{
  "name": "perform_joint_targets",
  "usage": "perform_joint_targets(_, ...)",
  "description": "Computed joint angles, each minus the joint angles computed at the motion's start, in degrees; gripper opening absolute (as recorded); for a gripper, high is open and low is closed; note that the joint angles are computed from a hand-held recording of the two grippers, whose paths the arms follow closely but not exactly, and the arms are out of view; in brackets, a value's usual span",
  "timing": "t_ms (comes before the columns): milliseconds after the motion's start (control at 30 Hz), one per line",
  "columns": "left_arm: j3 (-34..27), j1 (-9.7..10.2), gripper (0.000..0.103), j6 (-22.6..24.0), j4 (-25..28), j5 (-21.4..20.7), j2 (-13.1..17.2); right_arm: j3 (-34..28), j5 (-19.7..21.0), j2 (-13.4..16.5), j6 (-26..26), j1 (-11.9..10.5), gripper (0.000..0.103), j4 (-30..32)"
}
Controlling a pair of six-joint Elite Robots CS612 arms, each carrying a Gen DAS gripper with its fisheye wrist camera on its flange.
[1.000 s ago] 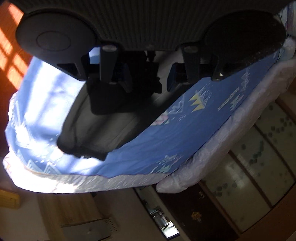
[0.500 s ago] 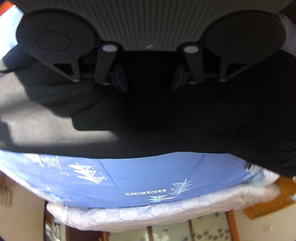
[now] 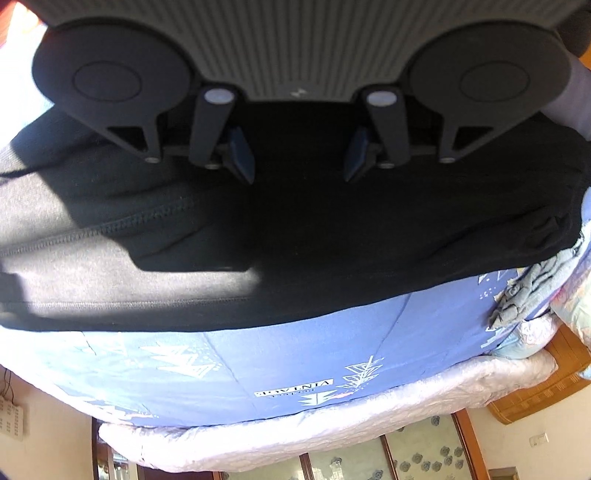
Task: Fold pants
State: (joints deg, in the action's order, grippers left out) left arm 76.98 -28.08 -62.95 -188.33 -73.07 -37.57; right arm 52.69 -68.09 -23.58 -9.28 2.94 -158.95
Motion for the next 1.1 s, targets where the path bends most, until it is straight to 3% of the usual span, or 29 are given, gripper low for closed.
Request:
perform_joint_targets(100,-9.8,1.77,0.037,4.4,5.6,-14.5,5.3,1.5,0.1,-0.7,-0.1,0.0,0.057,-1.3)
perform_joint_targets(167,-16.4,2.2,0.031,6.2,13.7,-17.6,8.6,1.7,0.7,-0.8,0.2,-0.1,0.057,-1.5)
perform_joint_targets(233,-21.4,1.89,0.024,8.9,24.0,-11.4,10.5,1.9,1.2,-0.8,0.1,-0.2,0.057,-1.6)
perform_joint_targets(267,-22.3,1.82,0.012,9.5,27.6,-6.5,11.0,2.0,1.3,-0.8,-0.1,-0.2,0.057,-1.7)
perform_joint_targets(300,-21.7,1.91,0.008,7.7,28.9,-4.0,11.0,2.0,1.3,-0.7,-0.3,-0.1,0.057,-1.7)
perform_joint_targets(333,-22.3,2.45,0.008,3.5,27.7,-3.9,11.8,2.1,1.4,-0.8,-0.4,-0.2,0.057,-1.7)
perform_joint_targets(400,-20.6,3.7,0.008,-3.0,23.0,-8.6,11.7,2.1,1.6,-0.8,-0.4,-0.3,0.057,-1.7)
perform_joint_targets(500,-20.3,2.55,0.011,1.5,28.4,-6.0,9.8,2.0,2.3,-0.7,-0.4,-0.4,0.057,-1.2)
perform_joint_targets(567,-18.1,1.44,0.022,2.3,26.9,-3.4,8.0,1.7,3.8,-0.9,1.3,-0.8,0.057,-0.3)
perform_joint_targets(600,-16.1,0.99,0.033,2.4,23.9,-2.4,6.9,1.7,4.6,-0.9,3.1,-1.2,0.057,-0.6)
perform_joint_targets(667,-13.0,0.11,0.041,2.0,20.7,0.6,5.0,2.3,5.3,-1.2,7.4,-2.0,0.057,-2.8)
perform_joint_targets(833,-9.1,-1.88,0.041,1.1,18.9,1.4,2.5,5.2,5.4,-2.3,19.0,-5.1,0.057,-10.0)
perform_joint_targets(967,-10.6,-3.3,0.045,2.3,24.5,1.9,2.9,8.2,2.4,-3.1,27.7,-7.9,0.057,-16.6)
perform_joint_targets(1100,-13.9,-3.8,0.046,0.1,33.5,0.8,4.2,9.9,-2.1,-3.3,36.4,-10.5,0.056,-21.0)
